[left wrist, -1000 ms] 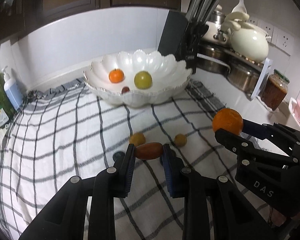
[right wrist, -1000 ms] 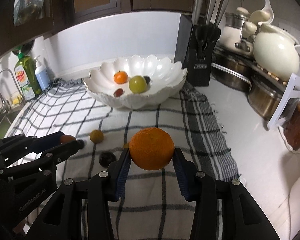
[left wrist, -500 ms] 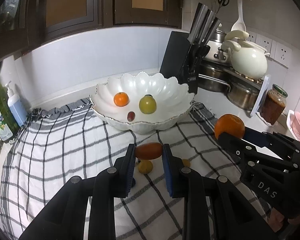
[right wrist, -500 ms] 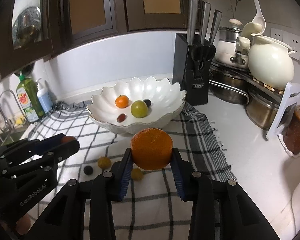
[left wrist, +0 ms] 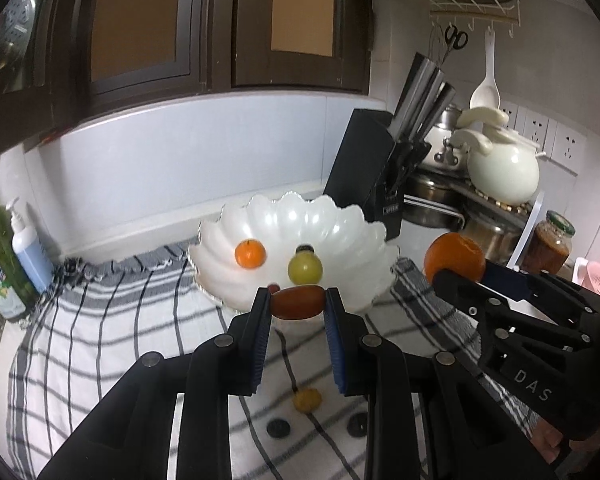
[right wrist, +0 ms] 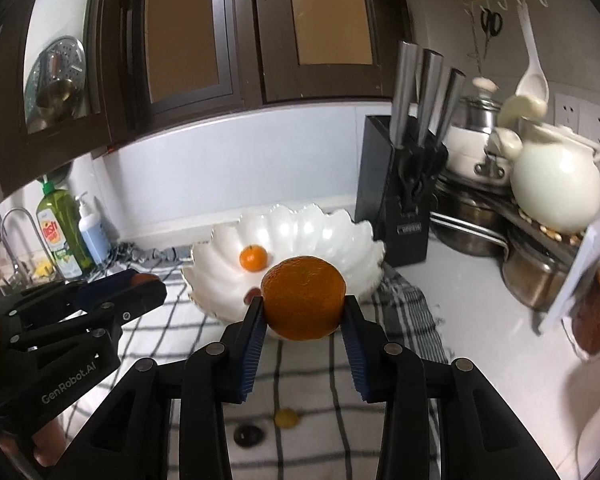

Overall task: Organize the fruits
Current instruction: 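Carry the orange with the right tool into the bowl while the left tool carries the date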

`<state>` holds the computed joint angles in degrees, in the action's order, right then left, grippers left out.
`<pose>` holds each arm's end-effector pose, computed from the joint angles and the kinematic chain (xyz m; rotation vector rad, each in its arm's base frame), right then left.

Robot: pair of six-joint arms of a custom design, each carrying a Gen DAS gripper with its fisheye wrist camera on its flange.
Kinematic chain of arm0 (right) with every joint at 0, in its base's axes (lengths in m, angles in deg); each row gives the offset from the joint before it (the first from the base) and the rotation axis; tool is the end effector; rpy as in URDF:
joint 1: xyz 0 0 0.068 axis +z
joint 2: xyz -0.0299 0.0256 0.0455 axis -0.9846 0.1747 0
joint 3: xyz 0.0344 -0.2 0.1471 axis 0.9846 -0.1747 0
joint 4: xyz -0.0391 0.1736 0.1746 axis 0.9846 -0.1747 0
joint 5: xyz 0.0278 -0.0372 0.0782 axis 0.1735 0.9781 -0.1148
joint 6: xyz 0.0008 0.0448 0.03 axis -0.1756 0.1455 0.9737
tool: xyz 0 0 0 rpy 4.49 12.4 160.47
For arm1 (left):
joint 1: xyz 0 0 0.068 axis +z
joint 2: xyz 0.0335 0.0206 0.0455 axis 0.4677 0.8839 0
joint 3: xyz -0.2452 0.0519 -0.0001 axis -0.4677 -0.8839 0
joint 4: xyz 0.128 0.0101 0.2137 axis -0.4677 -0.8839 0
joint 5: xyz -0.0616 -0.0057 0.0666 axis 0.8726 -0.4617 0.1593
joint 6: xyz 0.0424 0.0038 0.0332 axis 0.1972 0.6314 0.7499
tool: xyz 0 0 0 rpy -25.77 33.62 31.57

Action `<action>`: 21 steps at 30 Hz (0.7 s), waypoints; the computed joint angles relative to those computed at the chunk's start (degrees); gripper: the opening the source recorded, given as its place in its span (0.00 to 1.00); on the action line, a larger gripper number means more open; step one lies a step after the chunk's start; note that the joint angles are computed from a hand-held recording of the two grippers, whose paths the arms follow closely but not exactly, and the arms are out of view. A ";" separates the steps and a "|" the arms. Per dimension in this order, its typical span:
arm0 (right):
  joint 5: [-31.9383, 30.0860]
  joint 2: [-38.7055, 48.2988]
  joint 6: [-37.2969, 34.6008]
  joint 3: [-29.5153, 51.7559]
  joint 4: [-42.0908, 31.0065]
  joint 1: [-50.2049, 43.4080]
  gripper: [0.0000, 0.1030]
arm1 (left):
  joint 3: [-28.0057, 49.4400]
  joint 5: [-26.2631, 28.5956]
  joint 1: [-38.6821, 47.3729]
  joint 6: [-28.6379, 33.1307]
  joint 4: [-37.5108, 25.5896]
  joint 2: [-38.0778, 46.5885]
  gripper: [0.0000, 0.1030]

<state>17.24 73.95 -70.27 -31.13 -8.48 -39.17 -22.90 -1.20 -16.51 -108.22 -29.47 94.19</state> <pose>0.2516 0.2122 0.0788 -0.5191 2.0574 0.4174 0.1927 -0.1554 0.0860 -0.1875 2.1446 0.0699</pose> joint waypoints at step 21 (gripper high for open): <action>-1.34 12.44 -1.85 28.76 -19.18 -2.05 0.38 | 8.79 17.88 20.77 17.17 0.76 3.07 0.26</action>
